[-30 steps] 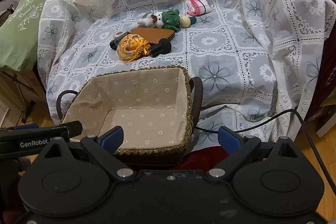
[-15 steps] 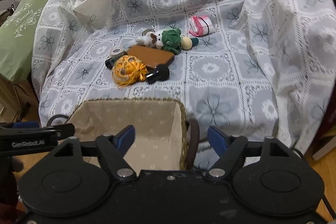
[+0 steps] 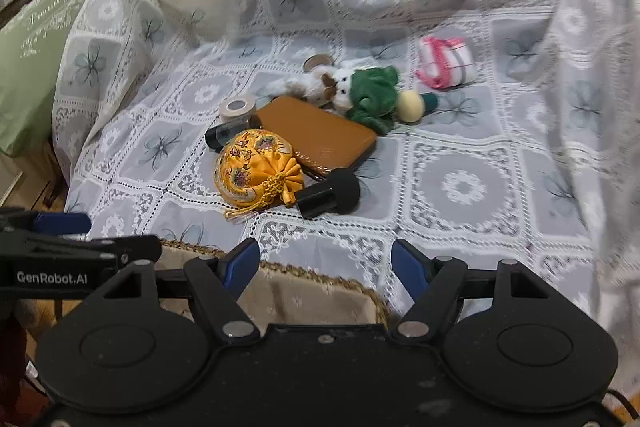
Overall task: Organize soft objects
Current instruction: 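Move the left tool toward the yellow embroidered pouch, then close the left gripper on the yellow embroidered pouch and lift it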
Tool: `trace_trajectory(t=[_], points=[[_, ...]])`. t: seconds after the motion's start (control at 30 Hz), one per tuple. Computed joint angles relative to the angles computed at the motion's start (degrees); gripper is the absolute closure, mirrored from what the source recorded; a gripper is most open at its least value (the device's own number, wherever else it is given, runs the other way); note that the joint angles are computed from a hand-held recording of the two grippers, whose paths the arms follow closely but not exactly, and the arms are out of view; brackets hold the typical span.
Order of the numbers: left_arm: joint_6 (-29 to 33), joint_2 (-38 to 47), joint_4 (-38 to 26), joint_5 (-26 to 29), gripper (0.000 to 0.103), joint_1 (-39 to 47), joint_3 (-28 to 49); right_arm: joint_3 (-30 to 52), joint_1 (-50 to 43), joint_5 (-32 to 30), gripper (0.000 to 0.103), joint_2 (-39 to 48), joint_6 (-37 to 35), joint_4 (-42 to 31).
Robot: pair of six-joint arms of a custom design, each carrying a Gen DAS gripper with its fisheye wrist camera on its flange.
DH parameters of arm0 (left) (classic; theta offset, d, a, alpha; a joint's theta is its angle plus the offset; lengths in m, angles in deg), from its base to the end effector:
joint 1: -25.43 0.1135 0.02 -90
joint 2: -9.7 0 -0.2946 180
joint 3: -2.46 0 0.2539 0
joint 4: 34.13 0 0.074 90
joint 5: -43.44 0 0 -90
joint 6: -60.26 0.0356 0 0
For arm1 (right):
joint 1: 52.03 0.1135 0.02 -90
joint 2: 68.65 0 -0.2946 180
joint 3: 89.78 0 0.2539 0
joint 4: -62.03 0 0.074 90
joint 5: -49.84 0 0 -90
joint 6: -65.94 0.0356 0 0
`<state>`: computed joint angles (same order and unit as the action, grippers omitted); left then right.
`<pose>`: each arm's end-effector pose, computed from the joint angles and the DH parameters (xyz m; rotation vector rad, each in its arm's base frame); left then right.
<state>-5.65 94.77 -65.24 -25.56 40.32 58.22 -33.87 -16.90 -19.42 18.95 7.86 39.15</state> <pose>0.2633 0.0568 0.1895 0.3262 2.5113 -0.2191 0.2411 0.1542 0.1870 0.0740 2.4370 0.0581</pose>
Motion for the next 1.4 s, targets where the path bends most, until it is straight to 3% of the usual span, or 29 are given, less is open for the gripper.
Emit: trace_trajectory(t=[0.33,0.83,1.13,1.4], points=[[-3.44,9.47,2.51,-1.61,0.015,-3.98,6.08,6.54,-7.78,-8.66,0.026,10.97,-5.47,2.52],[-6.39,19.49,3.20,1.91,0.009,-7.33,14.39,13.13,-10.07,-8.35,0.027,21.13,-12.98,5.85],[-6.56,22.00,3.53,1.42,0.008,-9.22,16.53,12.77,-10.69,-8.95,0.044,23.90,-15.47,9.48],[-7.68,22.20,5.31,1.27,0.006,-10.48,15.90,10.65,-11.76,-8.91,0.045,21.11,-14.25,8.69]])
